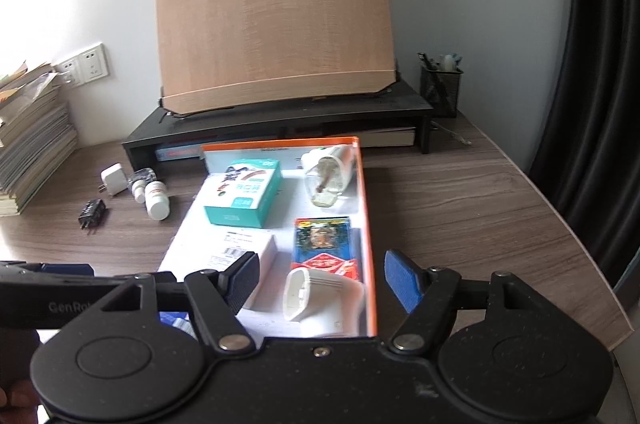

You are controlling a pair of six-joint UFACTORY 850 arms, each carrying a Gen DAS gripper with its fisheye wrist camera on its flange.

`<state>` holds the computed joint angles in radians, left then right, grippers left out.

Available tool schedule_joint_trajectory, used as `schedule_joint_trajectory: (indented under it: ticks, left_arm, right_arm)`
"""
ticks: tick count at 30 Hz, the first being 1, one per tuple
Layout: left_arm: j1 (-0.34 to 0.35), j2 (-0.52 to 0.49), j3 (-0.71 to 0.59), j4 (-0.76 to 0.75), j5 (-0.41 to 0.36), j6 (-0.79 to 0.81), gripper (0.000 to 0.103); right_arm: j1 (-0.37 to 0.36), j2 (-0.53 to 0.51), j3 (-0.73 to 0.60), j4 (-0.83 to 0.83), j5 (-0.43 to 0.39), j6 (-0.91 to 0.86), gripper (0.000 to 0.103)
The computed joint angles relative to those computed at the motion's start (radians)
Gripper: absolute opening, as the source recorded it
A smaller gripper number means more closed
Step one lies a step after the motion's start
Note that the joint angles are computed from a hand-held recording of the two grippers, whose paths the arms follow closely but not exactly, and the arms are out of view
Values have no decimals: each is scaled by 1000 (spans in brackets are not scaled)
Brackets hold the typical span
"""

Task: Organize rigid objects
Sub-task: 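Lower the plug adapter into the box and open the right gripper while the left releases the blue box, then withdraw both open grippers toward the black charger on the desk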

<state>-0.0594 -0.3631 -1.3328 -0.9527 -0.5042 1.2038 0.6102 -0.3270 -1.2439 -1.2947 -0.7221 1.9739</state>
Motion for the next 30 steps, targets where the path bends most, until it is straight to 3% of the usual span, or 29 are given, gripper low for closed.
schedule_joint_trajectory:
  ticks: [17,30]
  left_arm:
    - [87,-43,-87,38,25,-64,99]
    - [166,-145,-238,56,-44,-61,99]
  right_arm:
    - [22,-130,-191,32,55,-133,83]
    - [62,-293,-435,114,-5,-254,83]
